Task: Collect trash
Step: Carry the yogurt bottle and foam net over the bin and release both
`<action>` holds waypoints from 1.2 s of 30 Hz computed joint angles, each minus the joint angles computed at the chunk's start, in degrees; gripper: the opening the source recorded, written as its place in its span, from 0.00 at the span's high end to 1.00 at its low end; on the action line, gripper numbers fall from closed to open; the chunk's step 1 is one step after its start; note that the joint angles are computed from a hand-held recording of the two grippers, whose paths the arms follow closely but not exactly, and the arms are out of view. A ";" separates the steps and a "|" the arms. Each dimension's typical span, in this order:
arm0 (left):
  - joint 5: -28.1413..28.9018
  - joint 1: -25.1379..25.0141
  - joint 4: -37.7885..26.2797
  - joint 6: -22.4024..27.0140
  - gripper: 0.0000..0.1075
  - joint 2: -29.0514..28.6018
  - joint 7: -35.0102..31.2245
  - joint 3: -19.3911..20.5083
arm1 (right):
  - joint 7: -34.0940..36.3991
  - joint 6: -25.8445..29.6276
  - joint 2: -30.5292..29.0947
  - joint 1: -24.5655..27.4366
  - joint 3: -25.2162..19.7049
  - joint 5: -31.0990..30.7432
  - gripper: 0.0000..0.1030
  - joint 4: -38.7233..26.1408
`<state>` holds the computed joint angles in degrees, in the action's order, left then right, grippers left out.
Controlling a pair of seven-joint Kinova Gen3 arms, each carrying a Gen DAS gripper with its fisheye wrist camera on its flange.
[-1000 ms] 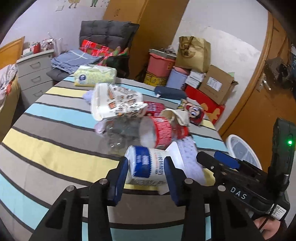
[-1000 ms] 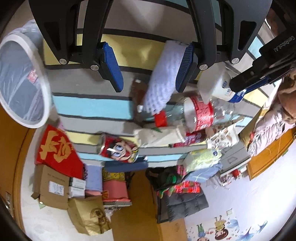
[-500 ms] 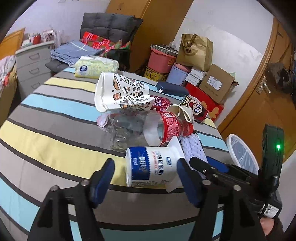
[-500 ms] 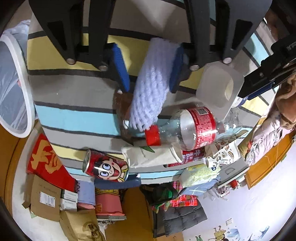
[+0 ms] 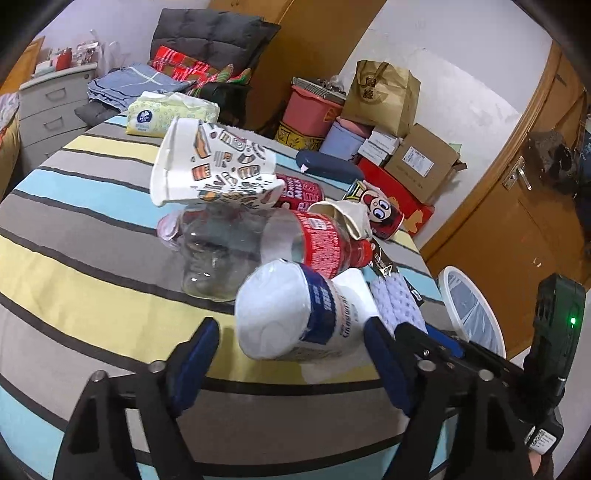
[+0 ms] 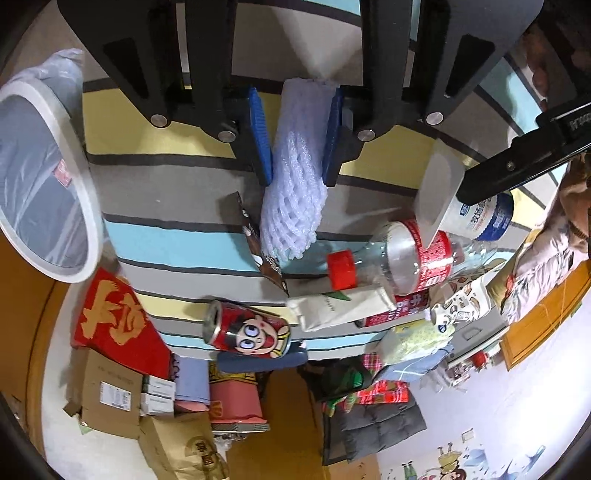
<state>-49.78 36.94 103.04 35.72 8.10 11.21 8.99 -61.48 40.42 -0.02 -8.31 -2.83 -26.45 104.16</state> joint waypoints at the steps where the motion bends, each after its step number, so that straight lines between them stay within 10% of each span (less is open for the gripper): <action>1: -0.73 0.03 -0.57 0.94 0.38 0.32 0.34 0.59 | 0.12 -0.02 -0.01 0.07 0.08 -0.18 0.72 0.07; 18: -1.37 7.57 -9.27 16.34 0.49 5.02 -4.52 0.41 | 9.13 -0.89 -2.35 2.10 2.90 -8.78 0.80 3.35; 36: -2.87 12.84 -15.91 22.22 0.51 7.31 -7.92 0.95 | 19.16 1.57 -5.07 5.71 7.61 -19.66 0.83 5.86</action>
<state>-52.65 49.78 87.13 57.94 15.41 3.29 9.94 -42.32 41.99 -5.09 -2.60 4.78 -46.12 110.01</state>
